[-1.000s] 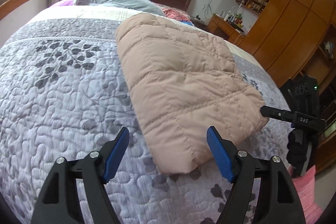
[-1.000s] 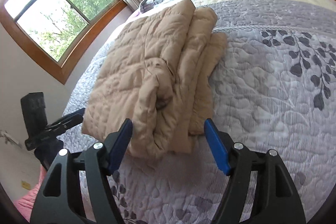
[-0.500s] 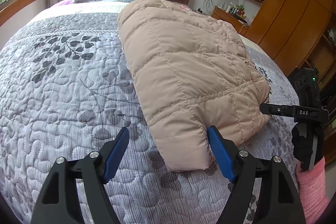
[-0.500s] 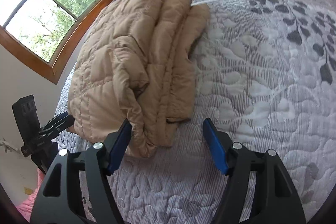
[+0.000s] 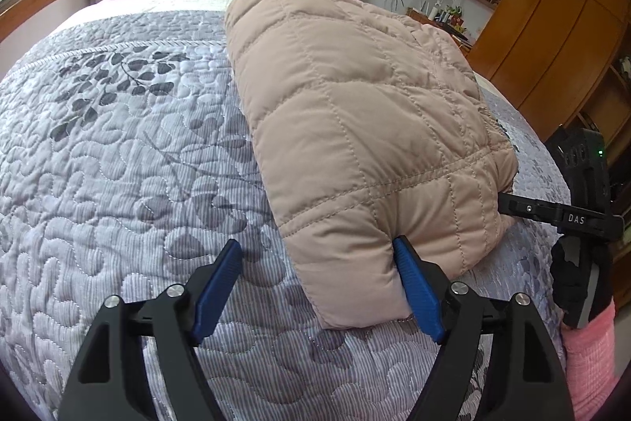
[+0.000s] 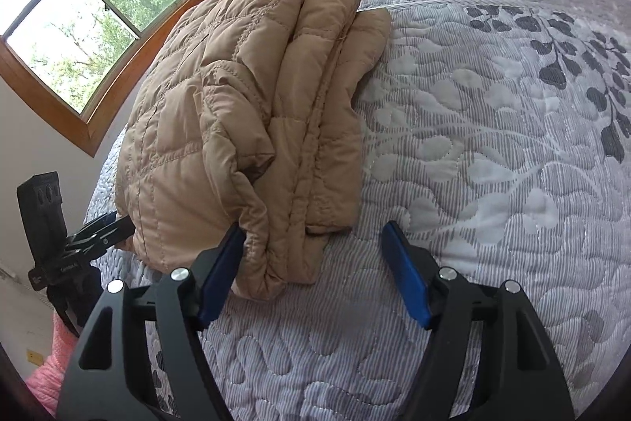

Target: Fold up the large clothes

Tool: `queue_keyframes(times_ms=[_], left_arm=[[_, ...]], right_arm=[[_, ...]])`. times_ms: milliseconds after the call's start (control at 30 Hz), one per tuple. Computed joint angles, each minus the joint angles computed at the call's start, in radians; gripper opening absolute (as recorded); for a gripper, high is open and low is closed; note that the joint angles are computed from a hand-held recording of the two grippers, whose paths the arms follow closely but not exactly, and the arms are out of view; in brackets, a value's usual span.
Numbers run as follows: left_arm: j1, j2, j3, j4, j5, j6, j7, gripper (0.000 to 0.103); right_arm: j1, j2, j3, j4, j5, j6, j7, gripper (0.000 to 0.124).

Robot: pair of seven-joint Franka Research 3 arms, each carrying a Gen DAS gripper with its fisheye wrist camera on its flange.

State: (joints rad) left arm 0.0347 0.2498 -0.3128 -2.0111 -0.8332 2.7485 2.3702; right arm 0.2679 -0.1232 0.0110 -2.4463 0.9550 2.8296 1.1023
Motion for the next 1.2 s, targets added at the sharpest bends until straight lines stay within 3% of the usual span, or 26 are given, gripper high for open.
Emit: queue_keyframes(times_ms=[133,200,367,433,633,800,967,1200], left_arm=[[-0.008,-0.033,0.01,-0.022,0.018,0.003,-0.05,0.078],[-0.016,-0.078,0.008,-0.061,-0.002,0.043,-0.025,0.076],[-0.071,-0.213,0.033,-0.181,-0.076,0.133,0.06,0.078],[-0.101,-0.251,0.054,-0.219,-0.064,0.166,0.035,0.082],[-0.182,-0.346,0.107,-0.32,-0.053,0.269,-0.006,0.095],[-0.219,-0.415,0.129,-0.398,0.047,0.336,-0.11,0.099],[-0.28,-0.469,0.188,-0.443,0.073,0.338,-0.155,0.099],[-0.306,-0.545,0.214,-0.522,0.195,0.373,-0.262,0.099]], right_arm=[[0.009,-0.034,0.003,-0.019,0.021,0.019,0.017,0.071],[0.02,-0.071,0.005,-0.042,0.033,0.035,0.021,0.071],[-0.015,-0.19,0.099,-0.133,-0.229,0.099,0.28,0.09],[-0.081,-0.235,0.186,-0.163,-0.387,0.088,0.435,0.091],[-0.161,-0.339,0.301,-0.213,-0.635,0.027,0.694,0.095],[-0.16,-0.434,0.307,-0.265,-0.723,0.01,0.804,0.095],[-0.174,-0.494,0.337,-0.279,-0.826,-0.041,0.916,0.096],[-0.113,-0.56,0.315,-0.303,-0.905,-0.077,1.007,0.097]])
